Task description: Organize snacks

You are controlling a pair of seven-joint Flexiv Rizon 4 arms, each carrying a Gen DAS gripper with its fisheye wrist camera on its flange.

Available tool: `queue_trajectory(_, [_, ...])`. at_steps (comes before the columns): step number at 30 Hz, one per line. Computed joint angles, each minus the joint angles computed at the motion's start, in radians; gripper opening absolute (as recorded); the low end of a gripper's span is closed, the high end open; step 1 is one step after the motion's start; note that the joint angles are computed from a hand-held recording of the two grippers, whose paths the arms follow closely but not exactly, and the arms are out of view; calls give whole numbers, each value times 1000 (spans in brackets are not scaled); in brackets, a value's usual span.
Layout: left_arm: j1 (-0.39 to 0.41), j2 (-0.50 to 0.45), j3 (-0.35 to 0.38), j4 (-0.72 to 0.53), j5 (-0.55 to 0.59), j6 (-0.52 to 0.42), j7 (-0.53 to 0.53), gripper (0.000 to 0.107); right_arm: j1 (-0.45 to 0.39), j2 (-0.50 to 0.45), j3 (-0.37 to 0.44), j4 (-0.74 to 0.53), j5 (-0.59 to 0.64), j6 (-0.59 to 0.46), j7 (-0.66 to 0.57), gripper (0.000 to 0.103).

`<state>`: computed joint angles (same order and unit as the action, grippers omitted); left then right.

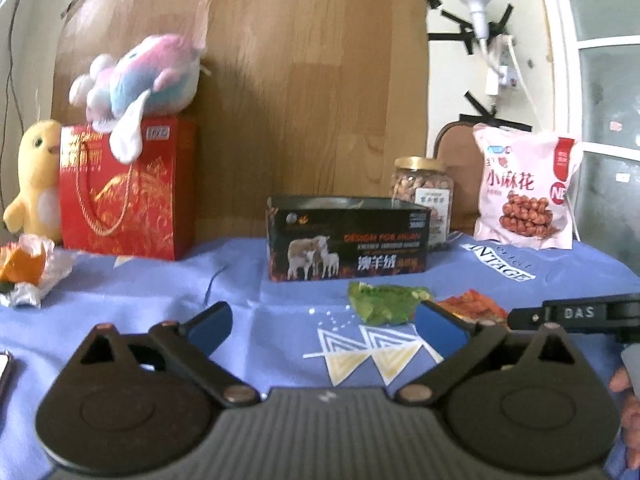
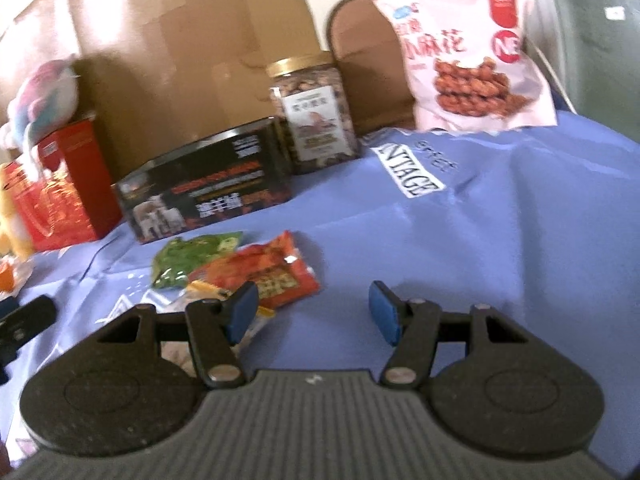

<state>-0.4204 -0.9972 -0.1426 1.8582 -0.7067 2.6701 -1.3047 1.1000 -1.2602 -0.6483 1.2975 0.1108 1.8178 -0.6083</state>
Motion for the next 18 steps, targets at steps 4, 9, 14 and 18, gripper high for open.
queue_trajectory(4, [-2,-3,1,-2,7,10,2,103,-3,-1,2,-3,2,-5,8,64])
queue_trajectory(9, [2,-5,2,-2,29,12,-2,103,-23,0,29,-20,1,9,6,66])
queue_trajectory(14, [-16,-11,6,-15,-6,14,33,103,-73,12,109,-39,-23,53,-41,68])
queue_trajectory(18, [-44,-29,3,-39,-84,61,78,103,-143,32,229,-62,-61,78,-120,74])
